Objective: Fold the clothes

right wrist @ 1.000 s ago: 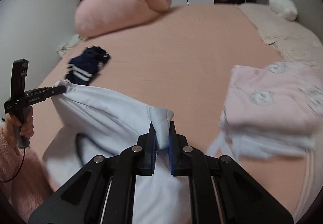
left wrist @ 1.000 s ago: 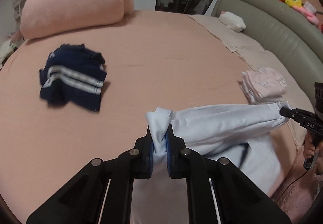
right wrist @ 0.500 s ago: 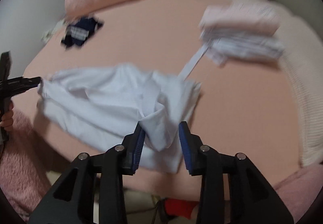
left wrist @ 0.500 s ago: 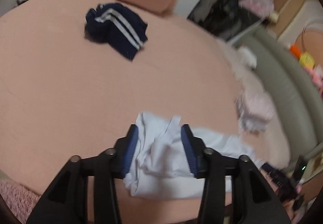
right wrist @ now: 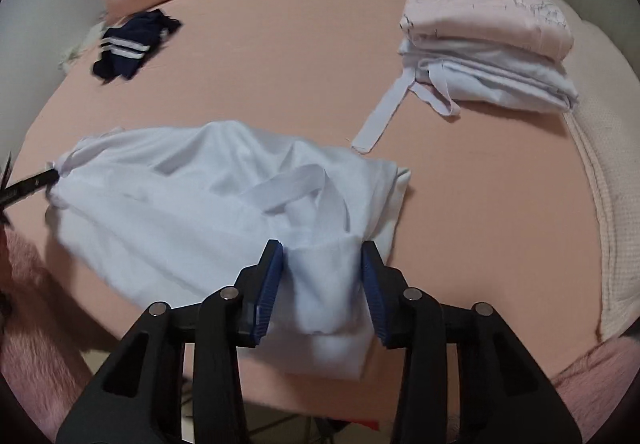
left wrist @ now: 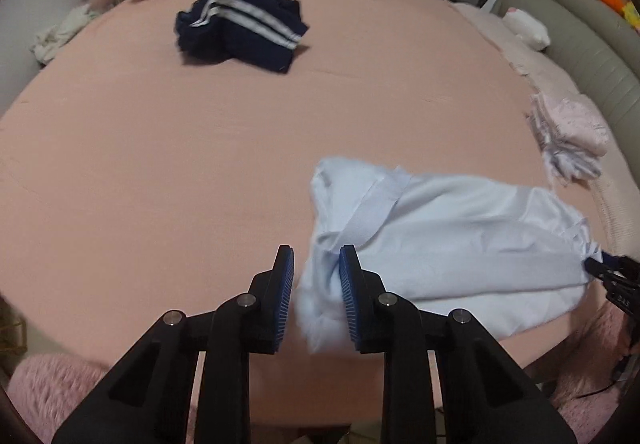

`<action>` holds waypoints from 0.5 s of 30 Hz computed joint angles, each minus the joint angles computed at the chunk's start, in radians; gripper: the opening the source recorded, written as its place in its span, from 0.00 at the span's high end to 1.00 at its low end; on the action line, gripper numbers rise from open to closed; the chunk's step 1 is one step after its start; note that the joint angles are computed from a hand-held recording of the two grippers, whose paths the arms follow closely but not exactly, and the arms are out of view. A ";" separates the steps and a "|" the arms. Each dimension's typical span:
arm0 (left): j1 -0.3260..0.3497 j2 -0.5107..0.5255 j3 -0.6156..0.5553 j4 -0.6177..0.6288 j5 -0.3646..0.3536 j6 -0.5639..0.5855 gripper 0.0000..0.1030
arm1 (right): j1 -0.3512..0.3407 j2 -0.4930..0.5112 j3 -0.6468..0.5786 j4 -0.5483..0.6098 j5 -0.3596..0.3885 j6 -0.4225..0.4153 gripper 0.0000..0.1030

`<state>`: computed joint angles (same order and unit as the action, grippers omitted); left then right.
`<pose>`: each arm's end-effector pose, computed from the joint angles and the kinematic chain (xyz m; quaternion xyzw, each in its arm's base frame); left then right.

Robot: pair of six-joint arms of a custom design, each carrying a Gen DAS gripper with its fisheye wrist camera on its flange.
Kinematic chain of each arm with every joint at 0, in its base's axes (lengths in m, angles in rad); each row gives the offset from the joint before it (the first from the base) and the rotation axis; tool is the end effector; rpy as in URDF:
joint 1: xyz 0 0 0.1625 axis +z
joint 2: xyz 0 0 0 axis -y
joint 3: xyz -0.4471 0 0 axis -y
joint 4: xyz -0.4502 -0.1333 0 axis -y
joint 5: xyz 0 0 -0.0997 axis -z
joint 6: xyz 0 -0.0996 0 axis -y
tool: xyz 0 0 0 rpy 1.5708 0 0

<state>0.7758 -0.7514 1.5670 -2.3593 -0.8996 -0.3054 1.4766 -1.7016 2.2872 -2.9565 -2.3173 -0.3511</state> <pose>-0.3864 -0.6526 0.0592 0.2331 0.9149 -0.1613 0.2874 0.0241 -0.4430 0.3775 -0.0310 -0.8688 0.2795 0.4076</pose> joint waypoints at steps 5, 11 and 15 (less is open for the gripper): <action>-0.012 -0.015 0.018 0.015 0.085 -0.123 0.72 | 0.061 0.006 0.055 -0.096 -0.212 -0.155 0.57; 0.004 -0.014 0.036 -0.279 -0.092 0.069 0.51 | 0.063 -0.008 0.029 -0.124 -0.178 -0.099 0.54; 0.009 0.058 -0.059 -0.047 0.008 0.052 0.51 | 0.052 0.008 0.011 -0.175 -0.071 -0.068 0.48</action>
